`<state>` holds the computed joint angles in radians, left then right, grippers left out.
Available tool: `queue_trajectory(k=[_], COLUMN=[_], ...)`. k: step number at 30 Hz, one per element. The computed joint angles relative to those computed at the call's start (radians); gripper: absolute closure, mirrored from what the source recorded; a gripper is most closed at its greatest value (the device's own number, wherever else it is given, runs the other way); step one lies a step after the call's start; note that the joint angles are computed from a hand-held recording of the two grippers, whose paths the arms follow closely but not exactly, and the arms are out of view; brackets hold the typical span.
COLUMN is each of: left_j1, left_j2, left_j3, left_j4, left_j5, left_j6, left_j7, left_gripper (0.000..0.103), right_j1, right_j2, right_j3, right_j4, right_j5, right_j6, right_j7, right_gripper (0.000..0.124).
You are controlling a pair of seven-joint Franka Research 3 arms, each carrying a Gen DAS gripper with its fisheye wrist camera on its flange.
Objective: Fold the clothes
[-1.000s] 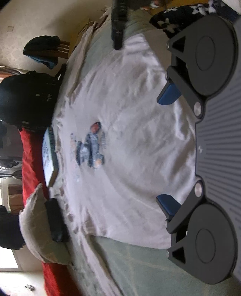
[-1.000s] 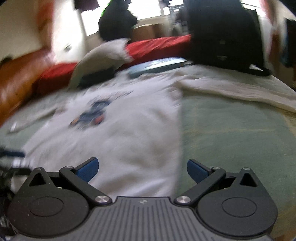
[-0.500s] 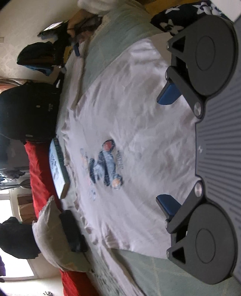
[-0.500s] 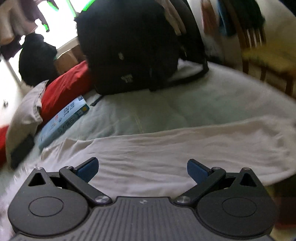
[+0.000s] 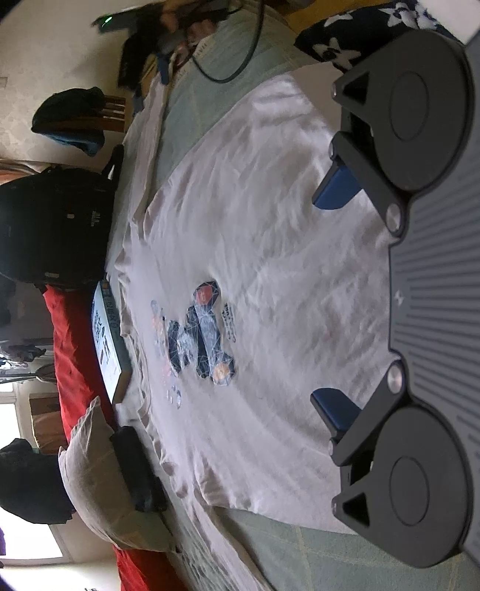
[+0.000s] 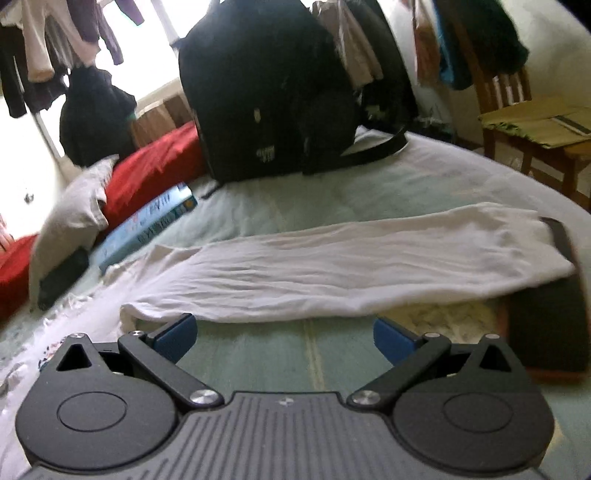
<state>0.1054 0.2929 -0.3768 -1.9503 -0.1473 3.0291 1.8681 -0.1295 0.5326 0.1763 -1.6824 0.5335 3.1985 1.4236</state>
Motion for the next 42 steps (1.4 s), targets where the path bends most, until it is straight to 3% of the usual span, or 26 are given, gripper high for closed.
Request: queue_trajectory(k=[3,7,13,18,20,23,27,29,32,36,42], left_j1=[0.026,0.033,0.002,0.020,0.019,0.012,0.008,0.001,-0.007,-0.007,-0.006], left_j2=[0.003,0.008,0.024,0.043,0.050,0.064,0.072,0.075,0.079,0.084,0.082], left_j3=[-0.029,-0.038,-0.004,-0.032,-0.032,-0.026,-0.020,-0.010,0.003,0.006,0.012], left_j4=[0.001,0.005,0.028,0.047,0.054,0.071,0.079,0.083,0.089,0.093,0.092], left_j5=[-0.027,-0.041,-0.012,-0.023,-0.022,-0.021,-0.018,-0.011,0.001,0.015,0.031], left_j6=[0.001,0.002,-0.010,-0.024,-0.030,-0.043,-0.048,-0.048,-0.050,-0.049,-0.042], left_j7=[0.027,0.044,0.011,0.036,0.042,0.038,0.036,0.026,0.008,-0.001,-0.018], left_gripper=[0.001,0.001,0.001,0.001,0.001,0.001,0.001,0.001,0.001,0.001,0.001], right_j1=[-0.048,0.004,-0.008,0.008,0.067,0.215,0.287,0.291,0.249,0.151,0.108], right_j2=[-0.013,0.021,0.106,0.151,0.167,0.211,0.304,0.352,0.400,0.411,0.379], right_j3=[0.054,-0.022,-0.024,-0.059,-0.133,-0.322,-0.441,-0.468,-0.438,-0.308,-0.231], right_j4=[-0.055,-0.035,0.058,0.134,0.159,0.212,0.320,0.377,0.446,0.465,0.433], right_j5=[0.016,0.017,-0.020,-0.029,-0.016,-0.002,-0.008,-0.016,-0.039,-0.063,-0.078], right_j6=[0.049,0.069,0.104,0.084,0.081,0.057,0.045,0.054,0.073,0.142,0.186], right_j7=[-0.009,0.063,0.144,0.214,0.262,0.366,0.499,0.554,0.586,0.559,0.493], right_gripper=[0.021,0.021,0.021,0.021,0.021,0.021,0.021,0.021,0.021,0.021,0.021])
